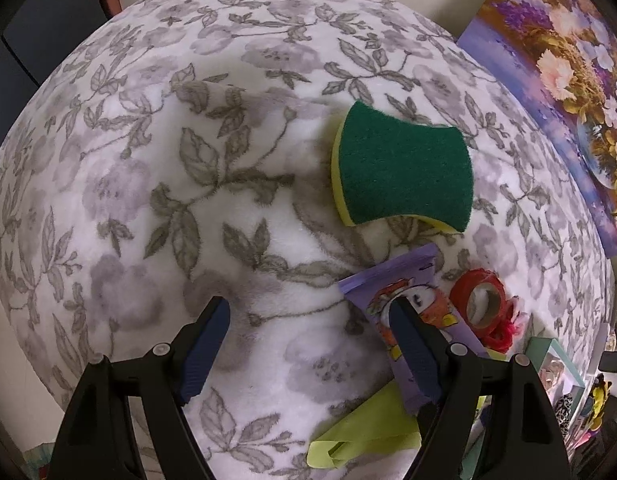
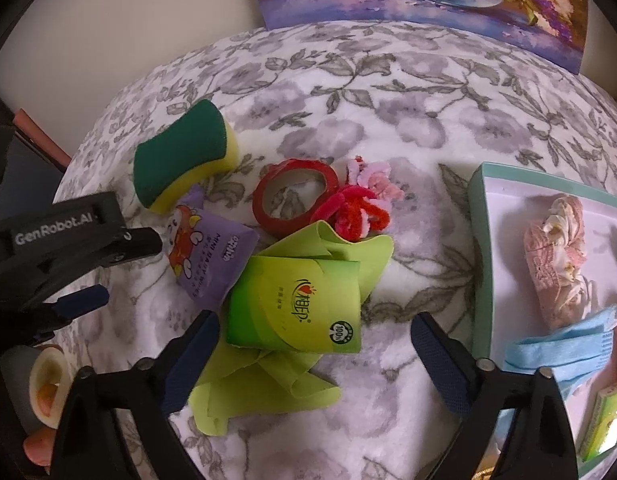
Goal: Organize soft objects
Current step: 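Move both tools back over the remaining pile of items, then grasp another green tissue pack with right tool while left tool grasps purple wipes pack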
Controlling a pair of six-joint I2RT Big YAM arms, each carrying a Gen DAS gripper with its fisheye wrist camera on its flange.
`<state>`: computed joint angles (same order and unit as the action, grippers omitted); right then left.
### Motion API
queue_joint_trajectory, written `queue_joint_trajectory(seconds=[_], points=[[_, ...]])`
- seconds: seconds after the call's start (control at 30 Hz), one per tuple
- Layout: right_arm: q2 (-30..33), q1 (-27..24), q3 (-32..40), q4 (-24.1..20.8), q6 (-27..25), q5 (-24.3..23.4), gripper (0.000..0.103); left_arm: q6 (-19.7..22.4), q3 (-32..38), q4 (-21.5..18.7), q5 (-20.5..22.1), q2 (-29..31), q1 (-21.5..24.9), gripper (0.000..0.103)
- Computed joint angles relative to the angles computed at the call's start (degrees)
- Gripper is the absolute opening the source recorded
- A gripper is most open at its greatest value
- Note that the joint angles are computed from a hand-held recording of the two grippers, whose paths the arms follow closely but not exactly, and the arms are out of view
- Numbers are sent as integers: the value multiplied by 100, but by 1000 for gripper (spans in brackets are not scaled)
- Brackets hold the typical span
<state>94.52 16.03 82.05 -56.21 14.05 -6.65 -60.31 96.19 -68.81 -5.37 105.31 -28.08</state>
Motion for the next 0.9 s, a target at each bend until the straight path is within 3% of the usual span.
queue_joint_trajectory(seconds=[0.13, 0.27, 0.9], points=[[7, -7, -21, 50, -13, -83, 84, 14, 13, 7, 79, -1, 31, 83], [-30, -21, -48, 135, -41, -169, 66, 10, 52, 18, 196, 21, 21, 83], [-239, -256, -16, 122, -83, -146, 66, 13, 418, 231, 450, 252, -130, 83]])
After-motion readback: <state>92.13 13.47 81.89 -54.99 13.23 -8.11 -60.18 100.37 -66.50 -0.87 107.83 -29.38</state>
